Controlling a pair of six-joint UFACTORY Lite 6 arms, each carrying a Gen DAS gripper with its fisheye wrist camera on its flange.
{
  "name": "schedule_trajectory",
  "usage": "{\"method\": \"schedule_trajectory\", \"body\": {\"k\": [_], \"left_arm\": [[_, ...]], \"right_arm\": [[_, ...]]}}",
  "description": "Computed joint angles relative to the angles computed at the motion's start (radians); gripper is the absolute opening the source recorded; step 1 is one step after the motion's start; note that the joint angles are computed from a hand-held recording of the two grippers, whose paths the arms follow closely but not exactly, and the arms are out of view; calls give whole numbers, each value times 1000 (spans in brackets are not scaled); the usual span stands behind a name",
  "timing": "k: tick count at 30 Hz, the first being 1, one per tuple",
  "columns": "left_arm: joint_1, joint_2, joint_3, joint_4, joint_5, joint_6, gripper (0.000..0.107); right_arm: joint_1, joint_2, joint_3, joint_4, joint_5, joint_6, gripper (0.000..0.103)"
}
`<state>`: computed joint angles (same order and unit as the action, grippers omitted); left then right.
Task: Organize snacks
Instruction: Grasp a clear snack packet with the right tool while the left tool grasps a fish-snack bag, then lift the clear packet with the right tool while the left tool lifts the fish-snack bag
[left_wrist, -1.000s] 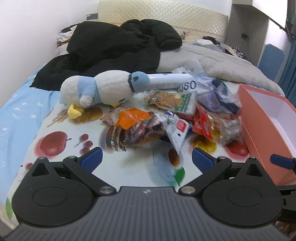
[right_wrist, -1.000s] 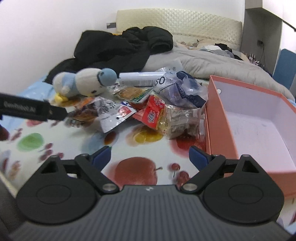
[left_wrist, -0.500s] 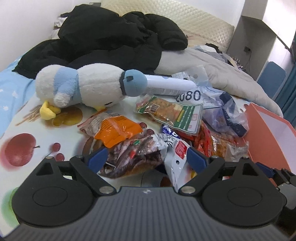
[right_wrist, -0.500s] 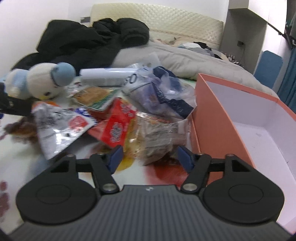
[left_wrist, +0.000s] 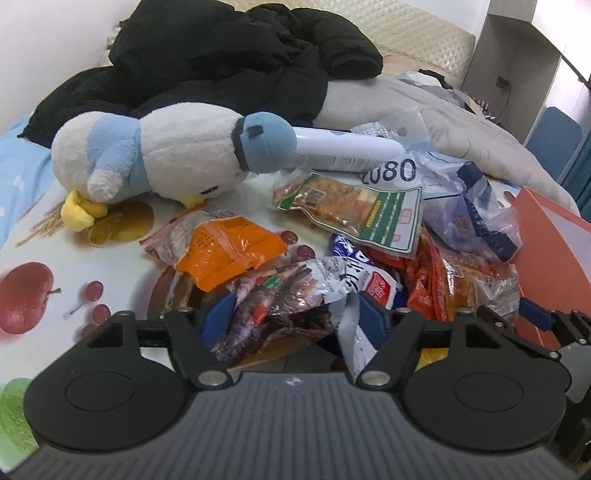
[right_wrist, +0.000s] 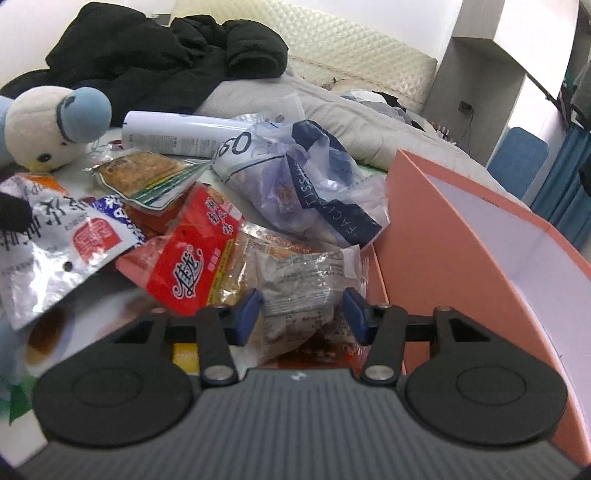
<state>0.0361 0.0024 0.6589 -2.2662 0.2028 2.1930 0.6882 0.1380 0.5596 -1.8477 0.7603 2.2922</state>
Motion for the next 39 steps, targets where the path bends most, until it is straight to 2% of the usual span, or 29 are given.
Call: {"method": "schedule_trajectory", "body": {"k": [2, 7, 11, 18, 23, 30, 32, 35, 38, 39], "left_arm": [[1, -17, -10, 53, -2, -57, 72], [19, -107, -60, 295, 3, -307, 70], [43, -229, -130, 572, 15, -578, 69], [94, -499, -301, 1054, 81, -1039, 69], [147, -723, -410, 1365, 183, -1329, 69], [189, -1027, -514, 1643, 374, -1565, 71], [174, -1090, -530, 1717, 403, -1645, 74], [183, -1145, -546, 1761, 445, -1702, 85], [208, -1137, -542, 1744, 471, -1677, 87], [216, -1136, -540, 1740, 479, -1667, 88]], "right_arm": [[8, -18, 0, 29, -8, -30, 45], [40, -81, -33, 74, -32, -63, 44], [105, -176, -94, 157, -39, -123, 44], [303, -367, -192, 417, 14, -290, 44], [476, -497, -241, 603, 96, -383, 44], [734, -683, -271, 835, 267, -483, 44], [784, -728, -269, 888, 294, -516, 44], [804, -782, -275, 945, 294, -564, 44], [778, -858, -307, 972, 260, -587, 47], [761, -880, -318, 975, 249, -596, 53]]}}
